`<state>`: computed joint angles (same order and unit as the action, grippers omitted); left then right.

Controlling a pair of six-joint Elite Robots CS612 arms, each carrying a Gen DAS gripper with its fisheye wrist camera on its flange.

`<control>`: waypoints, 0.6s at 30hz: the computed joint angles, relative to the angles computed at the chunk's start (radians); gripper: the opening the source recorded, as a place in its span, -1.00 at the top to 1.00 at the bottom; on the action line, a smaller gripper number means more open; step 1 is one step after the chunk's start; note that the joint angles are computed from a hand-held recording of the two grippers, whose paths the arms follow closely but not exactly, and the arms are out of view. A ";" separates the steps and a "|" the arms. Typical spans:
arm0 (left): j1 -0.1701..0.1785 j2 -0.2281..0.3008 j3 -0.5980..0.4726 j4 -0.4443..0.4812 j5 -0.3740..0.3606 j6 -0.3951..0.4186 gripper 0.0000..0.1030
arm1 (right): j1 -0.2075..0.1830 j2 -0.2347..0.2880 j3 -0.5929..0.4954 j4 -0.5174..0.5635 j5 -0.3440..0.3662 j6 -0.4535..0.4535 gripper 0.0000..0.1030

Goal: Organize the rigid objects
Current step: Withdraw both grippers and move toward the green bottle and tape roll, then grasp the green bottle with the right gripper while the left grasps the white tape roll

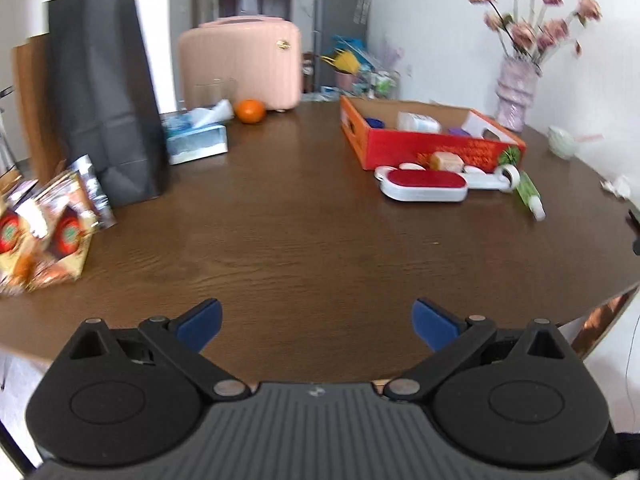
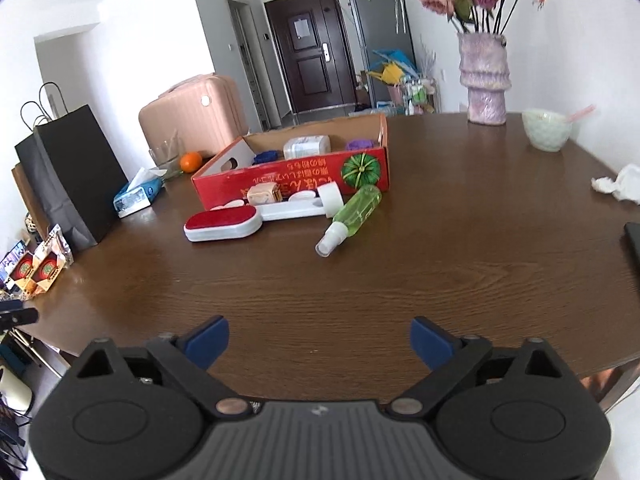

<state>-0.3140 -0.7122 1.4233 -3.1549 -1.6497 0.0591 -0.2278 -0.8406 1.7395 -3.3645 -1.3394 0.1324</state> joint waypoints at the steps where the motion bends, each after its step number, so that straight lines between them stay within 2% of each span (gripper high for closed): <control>1: -0.002 0.010 -0.018 0.013 -0.008 0.007 -1.00 | 0.001 0.006 -0.010 0.008 -0.002 -0.005 -0.76; 5: -0.015 0.051 -0.101 0.081 -0.040 0.014 -1.00 | 0.006 0.036 -0.065 0.048 -0.017 -0.028 -0.69; 8: -0.031 0.088 -0.170 0.112 -0.067 0.044 -1.00 | 0.005 0.078 -0.140 0.092 -0.013 -0.053 -0.63; 11: -0.050 0.134 -0.242 0.100 -0.102 0.110 -1.00 | 0.005 0.139 -0.246 0.139 -0.023 -0.047 -0.48; 13: -0.067 0.169 -0.308 0.134 -0.106 0.154 -1.00 | 0.003 0.180 -0.315 0.153 -0.023 -0.030 -0.42; 18: -0.103 0.264 -0.497 0.247 -0.141 0.187 -1.00 | -0.006 0.281 -0.494 0.215 -0.015 0.007 -0.26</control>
